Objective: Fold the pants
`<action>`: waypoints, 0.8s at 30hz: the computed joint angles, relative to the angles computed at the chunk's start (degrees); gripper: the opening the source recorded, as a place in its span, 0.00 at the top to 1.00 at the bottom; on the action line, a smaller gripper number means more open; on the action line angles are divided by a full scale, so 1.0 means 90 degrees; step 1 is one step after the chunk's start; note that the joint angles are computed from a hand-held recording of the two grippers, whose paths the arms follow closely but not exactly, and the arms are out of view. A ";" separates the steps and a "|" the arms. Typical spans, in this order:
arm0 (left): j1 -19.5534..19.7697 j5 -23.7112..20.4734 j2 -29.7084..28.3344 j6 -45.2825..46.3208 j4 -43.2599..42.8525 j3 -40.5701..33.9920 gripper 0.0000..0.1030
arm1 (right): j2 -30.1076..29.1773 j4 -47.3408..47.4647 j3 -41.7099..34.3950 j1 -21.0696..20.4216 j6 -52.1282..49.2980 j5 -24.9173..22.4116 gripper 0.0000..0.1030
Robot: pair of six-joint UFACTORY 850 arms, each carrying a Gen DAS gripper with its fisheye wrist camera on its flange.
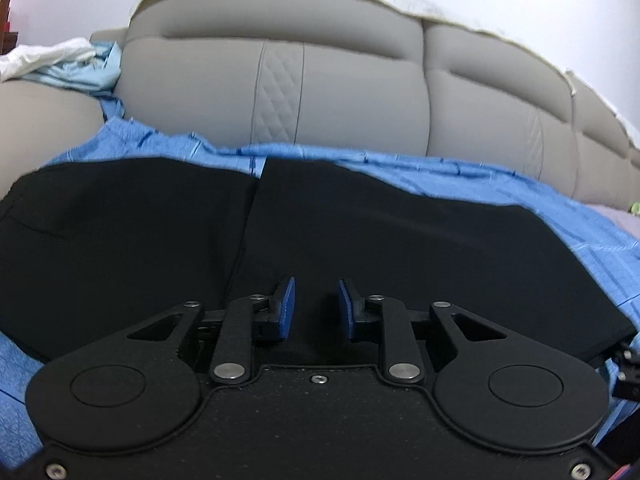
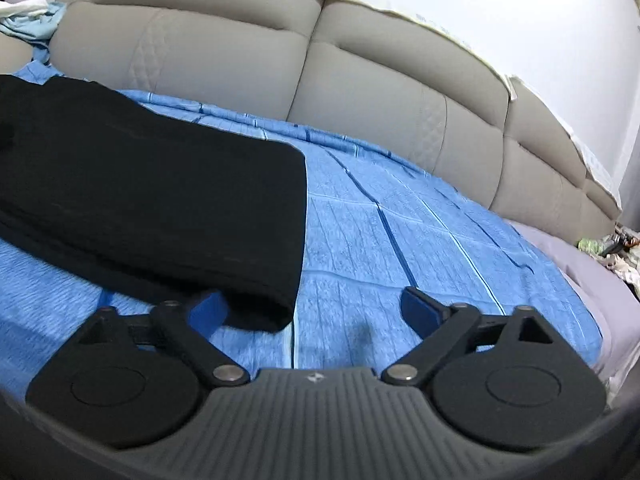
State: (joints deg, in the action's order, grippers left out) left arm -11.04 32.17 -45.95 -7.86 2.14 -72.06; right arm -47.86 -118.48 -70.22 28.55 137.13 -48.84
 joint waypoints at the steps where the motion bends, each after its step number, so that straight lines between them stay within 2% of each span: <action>1: -0.0014 0.0068 -0.0017 0.0155 -0.0115 0.0011 0.79 | -0.0177 -0.0081 -0.0116 -0.0011 0.0083 -0.0307 0.00; 2: -0.0030 0.0099 -0.0023 0.0340 -0.0228 0.0023 0.79 | -0.0283 -0.0170 -0.0234 -0.0003 0.0218 -0.0471 0.00; 6: -0.0091 0.0258 -0.0043 0.0765 -0.0511 0.0083 0.79 | -0.0510 -0.0249 -0.0573 -0.0109 0.0436 -0.0547 0.01; 8: -0.0081 0.0265 -0.0044 0.0762 -0.0487 0.0084 0.80 | -0.0489 -0.0230 -0.0583 -0.0165 0.0397 -0.0529 0.08; 9: -0.0064 0.0253 -0.0038 0.0730 -0.0438 0.0084 0.80 | -0.0462 -0.0119 -0.0549 -0.0163 0.0285 -0.0581 0.19; 10: -0.0058 0.0247 -0.0030 0.0697 -0.0393 0.0097 0.81 | -0.0422 0.0011 -0.0504 -0.0160 0.0122 -0.0667 0.22; 12: -0.0057 0.0238 -0.0003 0.0754 -0.0372 0.0137 0.82 | -0.0240 -0.0274 -0.0202 -0.0202 0.0142 -0.0718 0.22; 15: -0.0086 0.0301 0.0036 0.1235 -0.0536 0.0231 0.83 | -0.0229 -0.0485 -0.0045 -0.0201 -0.0650 -0.0847 0.22; 17: -0.0073 0.0324 0.0100 0.1270 -0.0449 0.0341 0.83 | -0.0146 -0.0640 0.0049 -0.0224 -0.0662 -0.0864 0.22; 19: -0.0023 0.0265 0.0169 0.0959 -0.0156 0.0425 0.83 | -0.0157 -0.0688 0.0017 -0.0281 -0.0663 -0.0974 0.13; 21: 0.0035 0.0250 0.0204 0.0499 0.0263 0.0467 0.84 | -0.0201 -0.0623 -0.0105 -0.0412 -0.0727 -0.0611 0.12; 22: 0.0049 0.0267 0.0207 0.0443 0.0310 0.0479 0.84 | -0.0231 -0.0605 -0.0142 -0.0443 -0.0559 -0.0581 0.08; 24: 0.0051 0.0308 0.0211 0.0532 0.0272 0.0502 0.84 | -0.0187 -0.0509 -0.0171 -0.0461 -0.0392 -0.0418 0.07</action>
State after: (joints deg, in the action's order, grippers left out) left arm -10.58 34.94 -44.05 -3.08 4.59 -67.54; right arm -49.55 -123.07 -71.76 24.40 133.60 -52.61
